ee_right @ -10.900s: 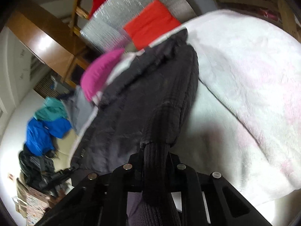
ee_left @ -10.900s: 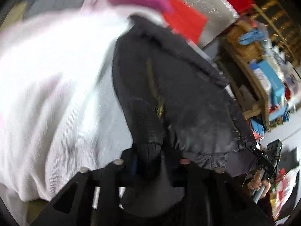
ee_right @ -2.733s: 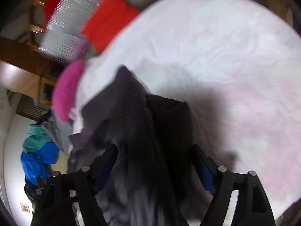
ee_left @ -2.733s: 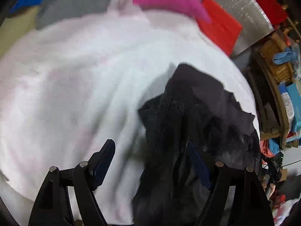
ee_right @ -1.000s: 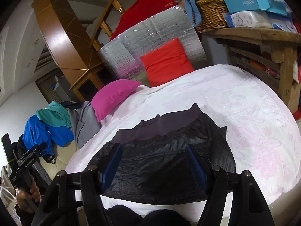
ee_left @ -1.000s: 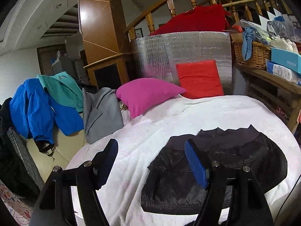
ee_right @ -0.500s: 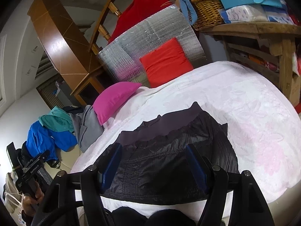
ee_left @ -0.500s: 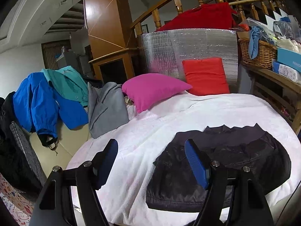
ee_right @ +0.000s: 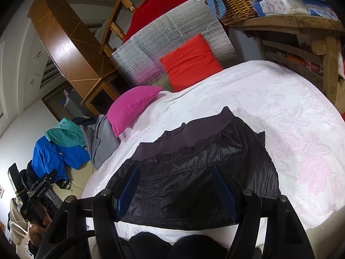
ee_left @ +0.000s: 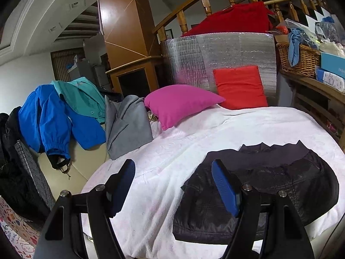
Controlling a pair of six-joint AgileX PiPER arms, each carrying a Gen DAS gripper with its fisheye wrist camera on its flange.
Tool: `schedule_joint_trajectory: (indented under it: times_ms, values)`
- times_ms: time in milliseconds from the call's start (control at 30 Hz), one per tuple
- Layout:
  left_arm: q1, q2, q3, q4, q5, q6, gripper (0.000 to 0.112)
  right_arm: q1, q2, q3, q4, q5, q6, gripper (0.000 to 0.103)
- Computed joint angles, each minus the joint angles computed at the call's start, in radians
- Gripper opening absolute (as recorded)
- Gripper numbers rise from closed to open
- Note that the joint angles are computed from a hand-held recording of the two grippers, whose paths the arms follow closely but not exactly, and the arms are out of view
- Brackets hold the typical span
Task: Fold large clothes
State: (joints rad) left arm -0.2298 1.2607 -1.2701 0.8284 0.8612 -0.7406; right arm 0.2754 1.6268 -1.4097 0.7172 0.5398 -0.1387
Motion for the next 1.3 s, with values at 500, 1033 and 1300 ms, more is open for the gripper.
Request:
schedule_joint_trajectory:
  times_ms: [500, 1033, 1300]
  values:
    - [0.044, 0.007, 0.012, -0.038, -0.034, 0.019, 0.074, 0.019, 0.022, -0.031, -0.035, 0.021, 0.026, 0.073]
    - [0.259, 0.215, -0.117, -0.403, -0.131, 0.376, 0.085, -0.011, 0.172, -0.229, -0.169, 0.085, 0.117, 0.073]
    - [0.482, 0.772, -0.678, -0.929, 0.175, 0.762, 0.085, -0.135, 0.707, -0.955, -0.312, 0.396, 0.345, 0.073]
